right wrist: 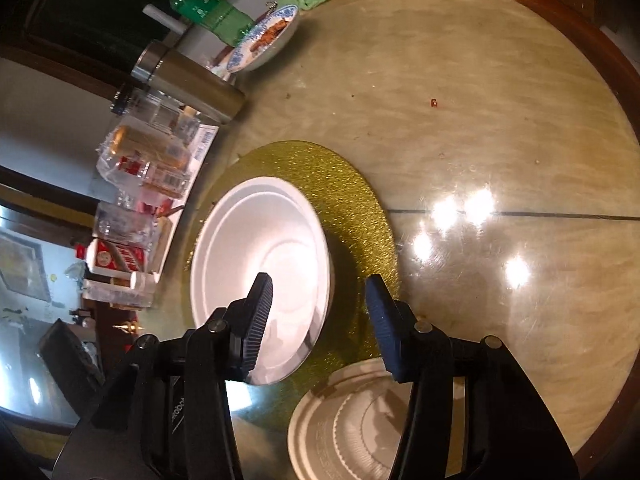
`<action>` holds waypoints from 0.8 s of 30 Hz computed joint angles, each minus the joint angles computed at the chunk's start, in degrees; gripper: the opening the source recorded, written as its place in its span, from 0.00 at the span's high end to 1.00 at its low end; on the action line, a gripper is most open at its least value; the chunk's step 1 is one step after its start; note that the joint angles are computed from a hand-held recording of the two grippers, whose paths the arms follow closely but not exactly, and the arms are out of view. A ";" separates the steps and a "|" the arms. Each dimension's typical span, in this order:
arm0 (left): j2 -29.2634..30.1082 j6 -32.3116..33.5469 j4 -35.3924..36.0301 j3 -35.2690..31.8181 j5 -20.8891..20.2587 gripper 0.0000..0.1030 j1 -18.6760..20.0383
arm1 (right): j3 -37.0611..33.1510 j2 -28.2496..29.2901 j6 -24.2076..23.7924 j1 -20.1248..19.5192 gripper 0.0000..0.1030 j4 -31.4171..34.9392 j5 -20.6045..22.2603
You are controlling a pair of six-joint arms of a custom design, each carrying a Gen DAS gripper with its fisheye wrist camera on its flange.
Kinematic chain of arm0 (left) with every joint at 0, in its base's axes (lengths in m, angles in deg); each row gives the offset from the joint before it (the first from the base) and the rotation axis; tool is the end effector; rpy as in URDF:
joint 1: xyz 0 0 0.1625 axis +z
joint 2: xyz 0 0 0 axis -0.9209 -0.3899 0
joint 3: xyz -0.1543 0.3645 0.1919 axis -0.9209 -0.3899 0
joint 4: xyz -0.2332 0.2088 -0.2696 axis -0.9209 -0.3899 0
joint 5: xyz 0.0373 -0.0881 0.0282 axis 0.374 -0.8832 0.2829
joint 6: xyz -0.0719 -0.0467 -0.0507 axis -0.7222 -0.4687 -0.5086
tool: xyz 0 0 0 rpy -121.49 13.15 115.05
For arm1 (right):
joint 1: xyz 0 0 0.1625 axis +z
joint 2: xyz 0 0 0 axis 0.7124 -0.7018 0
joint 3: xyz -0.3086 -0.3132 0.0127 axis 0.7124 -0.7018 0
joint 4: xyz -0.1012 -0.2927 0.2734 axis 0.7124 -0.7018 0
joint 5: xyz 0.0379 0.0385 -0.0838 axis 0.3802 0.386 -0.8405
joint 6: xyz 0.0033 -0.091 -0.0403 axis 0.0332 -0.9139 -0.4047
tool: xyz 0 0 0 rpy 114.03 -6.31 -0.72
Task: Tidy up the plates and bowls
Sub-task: 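Move both tools to the white bowl on the gold tray, then grasp the white bowl rim with both tools and lift it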
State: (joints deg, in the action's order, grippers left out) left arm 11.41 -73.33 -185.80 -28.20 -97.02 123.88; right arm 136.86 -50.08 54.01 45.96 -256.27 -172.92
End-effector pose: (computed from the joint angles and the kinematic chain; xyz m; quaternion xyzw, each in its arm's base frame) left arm -0.3367 -0.8358 0.0170 0.3701 0.9020 -0.0898 0.2035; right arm 0.0934 -0.6871 0.2604 -0.3852 -0.7962 0.4479 0.1308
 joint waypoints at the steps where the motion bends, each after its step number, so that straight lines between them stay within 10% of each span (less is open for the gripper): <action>1: 0.15 0.11 -0.41 -0.02 0.22 0.23 -0.02 | -0.20 0.11 0.02 -0.11 0.57 0.32 -0.07; 11: 2.54 2.66 3.03 -3.33 1.77 0.84 0.24 | -3.56 1.61 0.54 0.00 0.91 6.84 -1.76; 24: -2.74 5.48 -3.37 3.74 2.46 0.85 0.35 | -5.16 3.62 -1.20 2.99 0.94 5.95 -4.28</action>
